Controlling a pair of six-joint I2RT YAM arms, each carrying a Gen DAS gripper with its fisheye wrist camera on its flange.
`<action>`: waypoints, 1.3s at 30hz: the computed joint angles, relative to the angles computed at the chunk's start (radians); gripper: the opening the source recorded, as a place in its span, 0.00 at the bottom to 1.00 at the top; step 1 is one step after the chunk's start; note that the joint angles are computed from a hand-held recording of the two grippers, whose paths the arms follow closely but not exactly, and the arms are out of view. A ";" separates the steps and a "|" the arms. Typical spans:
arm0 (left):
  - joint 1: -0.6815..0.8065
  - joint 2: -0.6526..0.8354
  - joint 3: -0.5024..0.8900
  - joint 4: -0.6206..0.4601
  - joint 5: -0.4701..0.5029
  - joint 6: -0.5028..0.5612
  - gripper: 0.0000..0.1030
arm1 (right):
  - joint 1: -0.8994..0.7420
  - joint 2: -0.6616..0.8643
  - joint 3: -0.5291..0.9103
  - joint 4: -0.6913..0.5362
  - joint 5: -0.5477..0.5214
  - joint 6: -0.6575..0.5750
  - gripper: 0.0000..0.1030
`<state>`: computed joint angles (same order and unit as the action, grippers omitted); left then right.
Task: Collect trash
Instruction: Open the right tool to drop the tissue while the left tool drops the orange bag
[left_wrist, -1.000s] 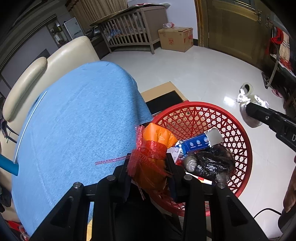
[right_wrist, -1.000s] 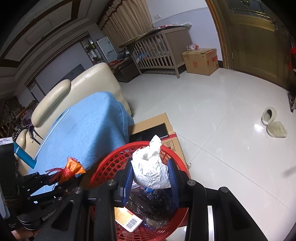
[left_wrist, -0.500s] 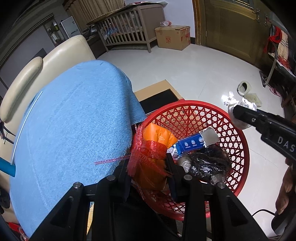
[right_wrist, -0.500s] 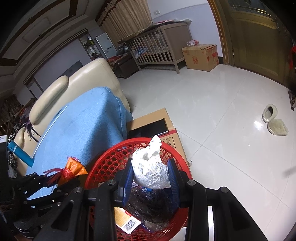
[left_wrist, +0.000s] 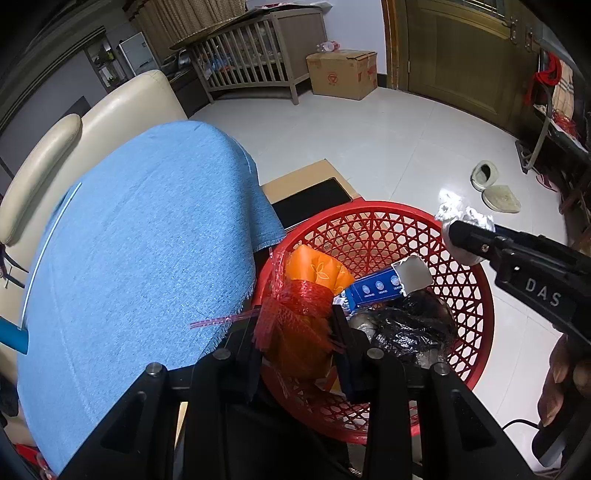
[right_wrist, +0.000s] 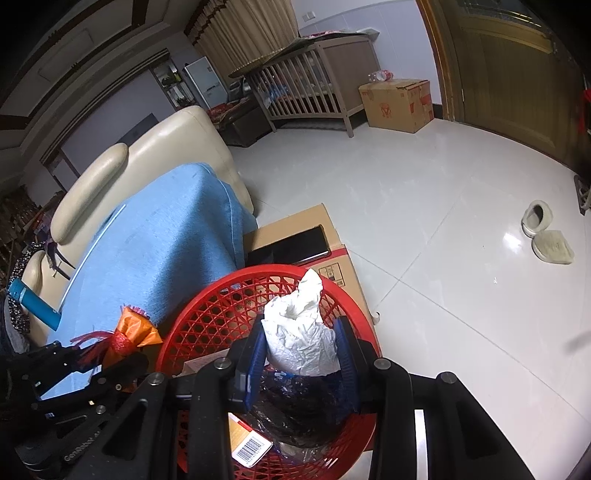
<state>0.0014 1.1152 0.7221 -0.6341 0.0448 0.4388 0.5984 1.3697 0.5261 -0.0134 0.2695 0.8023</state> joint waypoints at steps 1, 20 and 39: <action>0.000 0.001 0.000 0.000 0.001 0.000 0.35 | -0.004 0.009 0.001 0.002 -0.008 0.002 0.40; -0.073 0.079 0.009 0.042 -0.024 -0.053 0.35 | -0.044 -0.209 -0.083 -0.048 0.050 0.051 0.60; -0.151 0.193 0.041 0.088 -0.061 -0.100 0.68 | -0.071 -0.262 -0.114 -0.044 0.031 0.058 0.60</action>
